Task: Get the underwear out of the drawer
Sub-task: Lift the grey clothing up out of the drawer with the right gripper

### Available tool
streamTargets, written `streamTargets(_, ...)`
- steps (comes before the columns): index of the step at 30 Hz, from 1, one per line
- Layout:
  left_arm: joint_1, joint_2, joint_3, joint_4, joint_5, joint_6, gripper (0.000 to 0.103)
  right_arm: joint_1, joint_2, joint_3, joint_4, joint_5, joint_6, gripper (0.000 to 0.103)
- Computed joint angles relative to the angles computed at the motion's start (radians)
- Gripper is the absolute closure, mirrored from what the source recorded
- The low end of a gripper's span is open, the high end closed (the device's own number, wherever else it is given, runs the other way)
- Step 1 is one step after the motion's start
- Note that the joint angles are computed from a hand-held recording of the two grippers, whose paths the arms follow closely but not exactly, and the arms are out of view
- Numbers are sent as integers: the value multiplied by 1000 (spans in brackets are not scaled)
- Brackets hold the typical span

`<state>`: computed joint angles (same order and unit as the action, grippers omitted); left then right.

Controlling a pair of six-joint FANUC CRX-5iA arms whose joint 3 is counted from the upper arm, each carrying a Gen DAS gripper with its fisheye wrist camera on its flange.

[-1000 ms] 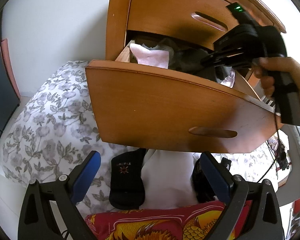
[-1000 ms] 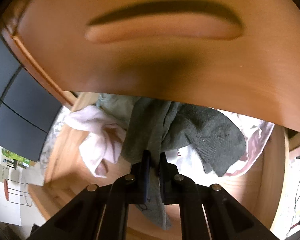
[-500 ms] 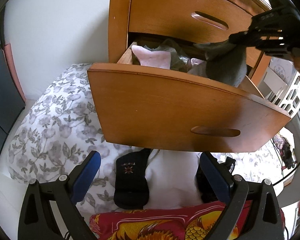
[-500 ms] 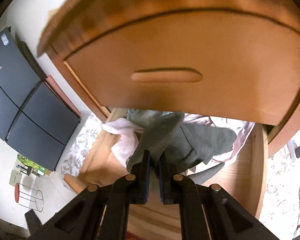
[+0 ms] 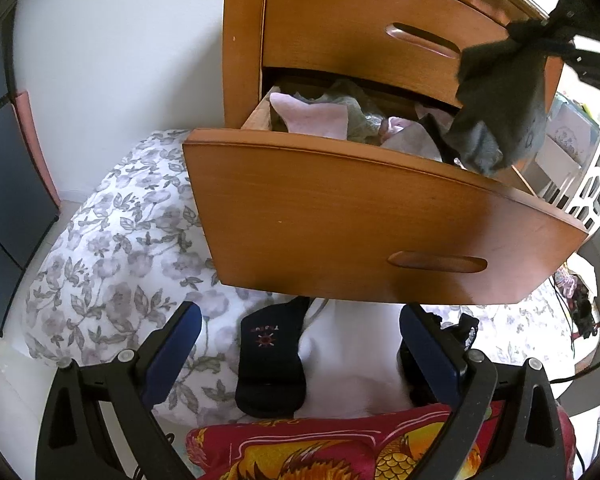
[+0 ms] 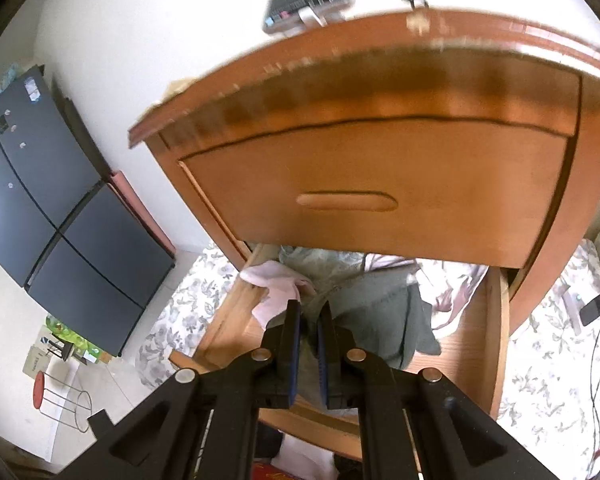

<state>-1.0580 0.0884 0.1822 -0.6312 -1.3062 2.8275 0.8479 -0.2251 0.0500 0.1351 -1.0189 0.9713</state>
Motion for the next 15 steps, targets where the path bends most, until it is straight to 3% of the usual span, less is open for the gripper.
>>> streamTargets(15, -34, 32, 48, -46, -83, 11, 4, 119, -167, -86, 147, 7, -93, 95)
